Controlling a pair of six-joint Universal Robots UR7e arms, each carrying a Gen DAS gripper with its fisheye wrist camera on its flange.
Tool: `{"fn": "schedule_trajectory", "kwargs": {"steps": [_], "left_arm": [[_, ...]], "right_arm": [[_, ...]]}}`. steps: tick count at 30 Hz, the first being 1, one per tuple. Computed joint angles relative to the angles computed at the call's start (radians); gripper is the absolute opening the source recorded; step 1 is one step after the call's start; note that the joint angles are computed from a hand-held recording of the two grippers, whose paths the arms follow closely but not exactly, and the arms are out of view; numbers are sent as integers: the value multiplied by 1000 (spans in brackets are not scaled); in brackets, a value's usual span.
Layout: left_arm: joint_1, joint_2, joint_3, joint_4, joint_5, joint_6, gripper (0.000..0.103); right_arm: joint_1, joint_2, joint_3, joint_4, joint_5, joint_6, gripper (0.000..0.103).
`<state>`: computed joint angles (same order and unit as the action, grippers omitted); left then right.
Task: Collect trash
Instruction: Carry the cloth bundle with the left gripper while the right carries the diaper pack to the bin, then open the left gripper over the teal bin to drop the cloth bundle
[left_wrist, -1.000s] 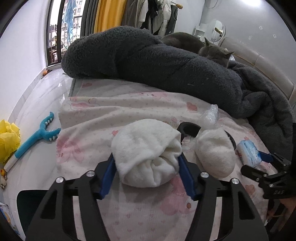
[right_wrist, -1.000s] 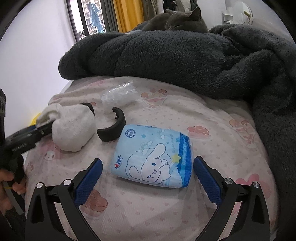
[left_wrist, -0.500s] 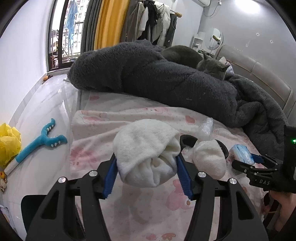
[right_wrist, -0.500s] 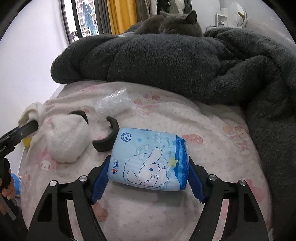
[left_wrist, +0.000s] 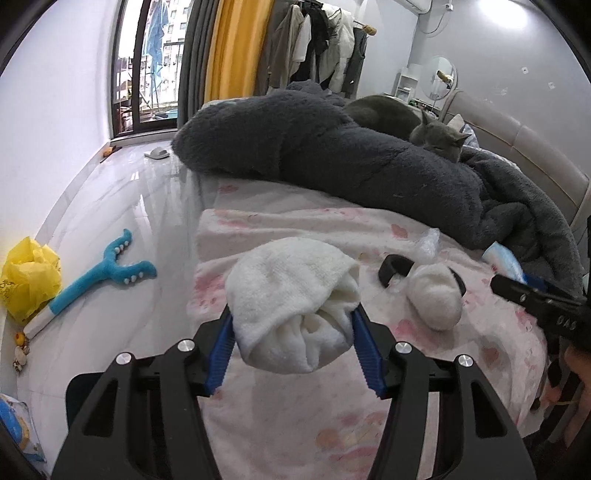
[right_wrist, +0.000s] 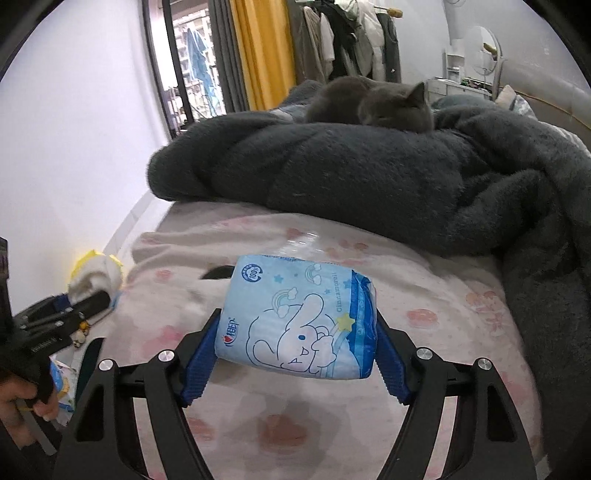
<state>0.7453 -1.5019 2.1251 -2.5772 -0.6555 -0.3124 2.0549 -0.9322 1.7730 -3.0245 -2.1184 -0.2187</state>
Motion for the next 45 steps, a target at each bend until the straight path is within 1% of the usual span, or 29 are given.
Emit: {"fn": "schedule_trajectory", "kwargs": {"steps": [6,11,18,22,25,32,40,45], "left_arm": [[-8,-61,19,109,30,-65,61],[-8,-116,39,221,44,-147,62],[19,-189,52,385,47,-251,62],[50,-230,51,491,51,-321,62],[71,-256,53,546,49,-355,62],[119,-299,51,667,40,-395,62],[173,-352,49,779,20,-435,62],[219,-373,33,855,-18,-458,63]], "right_arm": [[36,14,-5,3,33,-3,76],[62,48,-29,13,58,-10,76],[96,102,-69,21,105,-15,76],[114,133,-96,35,122,-21,76],[123,155,-115,46,136,-25,76],[147,211,-162,85,171,-38,76],[164,268,-205,136,224,-17,76],[185,308,-242,173,239,-29,76]]}}
